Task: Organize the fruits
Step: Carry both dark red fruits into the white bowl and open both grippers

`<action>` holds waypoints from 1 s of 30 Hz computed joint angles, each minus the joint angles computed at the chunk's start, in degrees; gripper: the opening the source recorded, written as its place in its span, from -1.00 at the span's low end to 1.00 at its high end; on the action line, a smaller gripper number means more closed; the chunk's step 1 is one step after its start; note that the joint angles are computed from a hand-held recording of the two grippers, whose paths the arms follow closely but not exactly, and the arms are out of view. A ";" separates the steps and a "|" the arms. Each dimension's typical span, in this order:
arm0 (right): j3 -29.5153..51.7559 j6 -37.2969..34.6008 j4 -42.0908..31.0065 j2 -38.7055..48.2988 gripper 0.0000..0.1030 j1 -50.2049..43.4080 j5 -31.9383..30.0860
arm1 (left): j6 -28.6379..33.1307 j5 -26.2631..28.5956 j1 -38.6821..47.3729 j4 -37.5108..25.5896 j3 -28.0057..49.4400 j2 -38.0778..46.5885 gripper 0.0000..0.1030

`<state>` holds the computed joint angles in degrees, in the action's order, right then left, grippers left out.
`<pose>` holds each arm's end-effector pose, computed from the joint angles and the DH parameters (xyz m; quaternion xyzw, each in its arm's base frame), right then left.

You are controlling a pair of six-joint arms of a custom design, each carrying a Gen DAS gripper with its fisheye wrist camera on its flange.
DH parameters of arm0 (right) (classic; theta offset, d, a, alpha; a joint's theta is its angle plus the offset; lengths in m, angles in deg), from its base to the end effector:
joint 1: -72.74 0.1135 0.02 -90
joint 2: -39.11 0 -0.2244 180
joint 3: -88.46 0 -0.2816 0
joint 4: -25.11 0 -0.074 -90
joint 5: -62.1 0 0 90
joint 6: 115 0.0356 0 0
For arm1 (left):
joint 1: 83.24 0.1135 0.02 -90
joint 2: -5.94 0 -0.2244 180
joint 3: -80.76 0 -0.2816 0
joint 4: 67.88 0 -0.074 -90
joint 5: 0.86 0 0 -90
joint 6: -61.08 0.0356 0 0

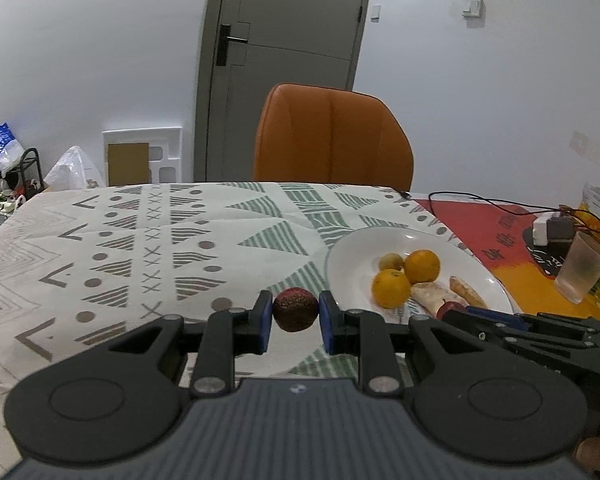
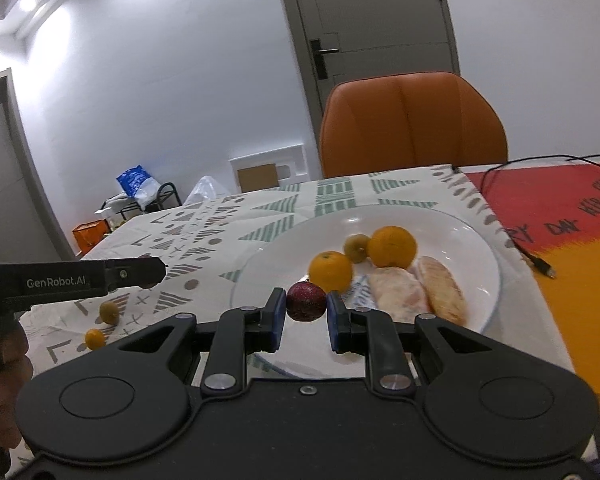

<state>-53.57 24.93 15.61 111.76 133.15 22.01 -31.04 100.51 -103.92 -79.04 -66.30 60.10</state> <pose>0.1492 0.2076 0.0999 0.0873 0.8466 0.0678 0.5206 0.2249 -0.0924 0.1352 0.1877 0.8528 -0.1799 0.4529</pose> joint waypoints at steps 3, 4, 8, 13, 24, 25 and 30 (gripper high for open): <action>-1.32 1.75 -2.08 -2.06 -0.60 0.63 0.97 | -0.49 -0.56 -1.62 0.70 0.38 1.07 -0.55; -1.75 2.31 -2.78 -2.73 -0.60 0.84 1.32 | -0.64 -0.74 -2.13 0.97 0.51 1.44 -0.55; -3.32 5.01 -6.19 -5.53 -0.60 1.42 2.42 | -1.23 -1.44 -4.55 2.13 1.14 3.00 -0.55; -5.12 7.59 -9.16 -8.61 -0.48 2.44 3.65 | -1.76 -2.21 -7.11 3.54 1.95 5.08 -0.55; -7.25 12.86 -15.99 -14.02 -0.48 4.70 5.78 | -2.61 -3.33 -11.01 5.01 2.95 6.60 -0.54; -7.16 13.04 -16.19 -13.96 -0.48 4.91 5.92 | -2.68 -3.38 -11.21 5.06 3.02 6.68 -0.54; -7.00 13.69 -17.05 -14.09 -0.48 5.68 6.37 | -3.36 -4.19 -11.84 5.73 2.69 6.16 -0.45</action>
